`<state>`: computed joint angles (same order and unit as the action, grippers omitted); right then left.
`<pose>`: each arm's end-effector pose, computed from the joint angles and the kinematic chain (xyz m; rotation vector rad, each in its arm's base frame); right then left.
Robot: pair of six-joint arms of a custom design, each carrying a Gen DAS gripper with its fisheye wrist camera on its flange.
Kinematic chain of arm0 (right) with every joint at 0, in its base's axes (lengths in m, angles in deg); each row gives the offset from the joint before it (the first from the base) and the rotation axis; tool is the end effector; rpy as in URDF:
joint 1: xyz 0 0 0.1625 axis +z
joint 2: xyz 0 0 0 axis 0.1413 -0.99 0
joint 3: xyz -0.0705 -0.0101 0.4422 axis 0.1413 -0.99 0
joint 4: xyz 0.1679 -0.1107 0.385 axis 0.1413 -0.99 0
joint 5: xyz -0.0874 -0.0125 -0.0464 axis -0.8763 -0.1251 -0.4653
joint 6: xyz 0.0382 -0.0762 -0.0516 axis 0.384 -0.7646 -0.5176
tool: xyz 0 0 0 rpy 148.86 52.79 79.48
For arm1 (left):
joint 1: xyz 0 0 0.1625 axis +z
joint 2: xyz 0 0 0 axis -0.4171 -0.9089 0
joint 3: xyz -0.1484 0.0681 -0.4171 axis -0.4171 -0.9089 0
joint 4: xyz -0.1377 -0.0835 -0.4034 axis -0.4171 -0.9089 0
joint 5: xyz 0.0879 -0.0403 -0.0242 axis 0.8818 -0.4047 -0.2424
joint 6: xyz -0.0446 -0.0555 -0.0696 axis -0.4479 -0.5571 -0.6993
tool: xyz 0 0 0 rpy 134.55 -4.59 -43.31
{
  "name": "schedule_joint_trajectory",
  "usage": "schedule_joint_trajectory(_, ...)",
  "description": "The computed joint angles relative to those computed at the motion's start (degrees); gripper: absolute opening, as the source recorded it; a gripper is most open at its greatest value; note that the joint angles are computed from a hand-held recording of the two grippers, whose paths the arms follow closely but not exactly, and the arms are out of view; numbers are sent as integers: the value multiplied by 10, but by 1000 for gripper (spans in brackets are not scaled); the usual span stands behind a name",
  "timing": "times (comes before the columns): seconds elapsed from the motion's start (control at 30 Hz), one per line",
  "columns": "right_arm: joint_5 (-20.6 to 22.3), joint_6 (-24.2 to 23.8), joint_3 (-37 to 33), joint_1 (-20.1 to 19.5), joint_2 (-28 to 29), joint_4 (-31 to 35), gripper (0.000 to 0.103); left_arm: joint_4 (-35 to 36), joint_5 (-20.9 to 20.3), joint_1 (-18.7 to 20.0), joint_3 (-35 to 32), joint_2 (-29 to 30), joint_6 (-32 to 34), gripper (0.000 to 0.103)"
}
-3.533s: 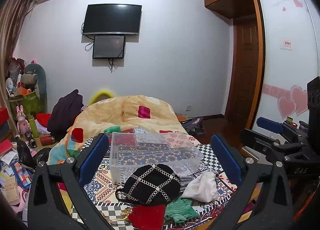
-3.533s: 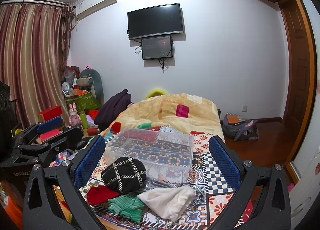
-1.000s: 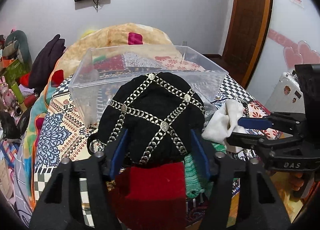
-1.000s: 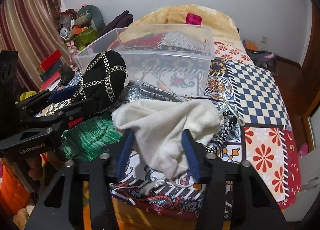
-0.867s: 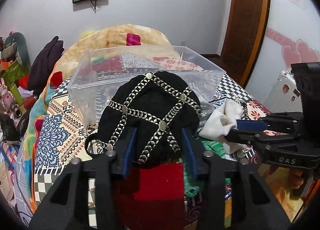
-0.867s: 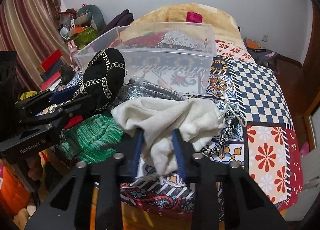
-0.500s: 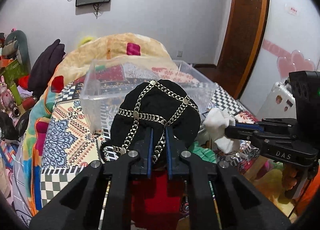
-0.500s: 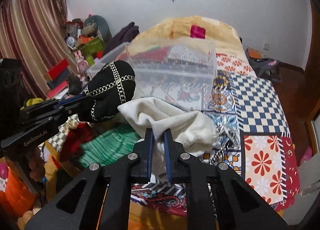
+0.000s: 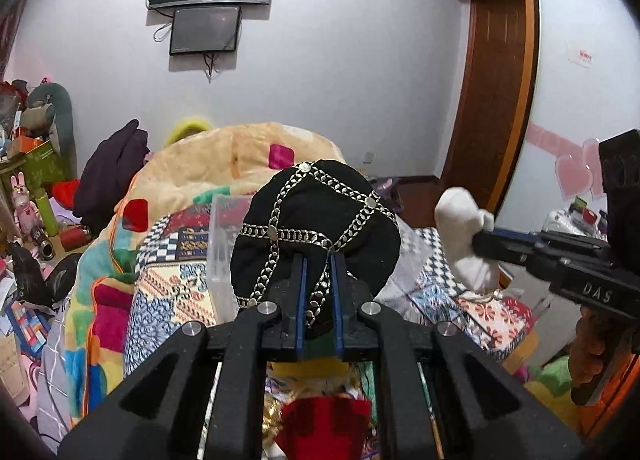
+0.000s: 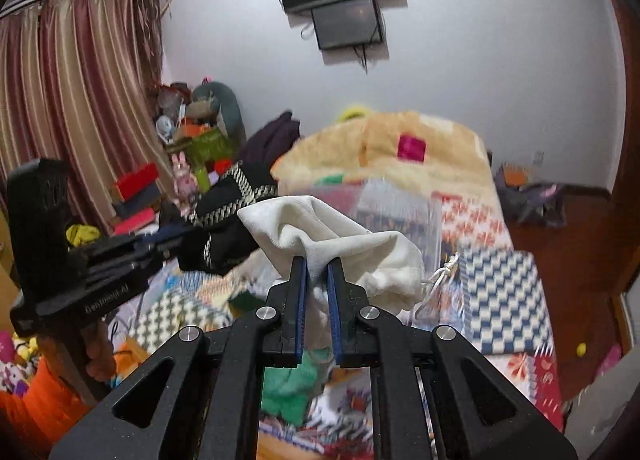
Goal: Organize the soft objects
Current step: 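Carry the white cloth into the clear box with the right tool while the left tool drops the cap in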
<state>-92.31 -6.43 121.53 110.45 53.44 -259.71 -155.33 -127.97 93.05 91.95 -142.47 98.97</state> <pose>0.3986 -0.5817 0.0394 0.5049 -2.2526 1.2996 -0.0960 -0.6429 0.3943 1.2509 2.4625 -0.9712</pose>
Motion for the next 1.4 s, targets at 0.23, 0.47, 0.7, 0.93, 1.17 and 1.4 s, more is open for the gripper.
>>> schedule_joint_trajectory(0.23, -17, -32, -55, -9, 17, -3, 9, -11, 5, -4, -37, 33, -1, 10)
schedule_joint_trajectory(0.47, -27, -18, -98, -26, 30, 40, 9, -7, 33, -7, -67, 72, 0, 10)
schedule_joint_trajectory(0.7, -34, 11, -132, -40, 41, 113, 9, 31, 72, -5, -115, 124, -22, 10)
schedule_joint_trajectory(0.93, -44, 43, -156, -54, 50, 184, 9, 76, 111, 0, -153, 166, -32, 10)
schedule_joint_trajectory(1.17, -46, 72, -166, -62, 50, 246, 10, 96, 131, 0, -159, 178, -26, 11)
schedule_joint_trajectory(1.4, -54, 74, -163, -58, 45, 265, 12, 98, 130, -1, -157, 174, -24, 33)
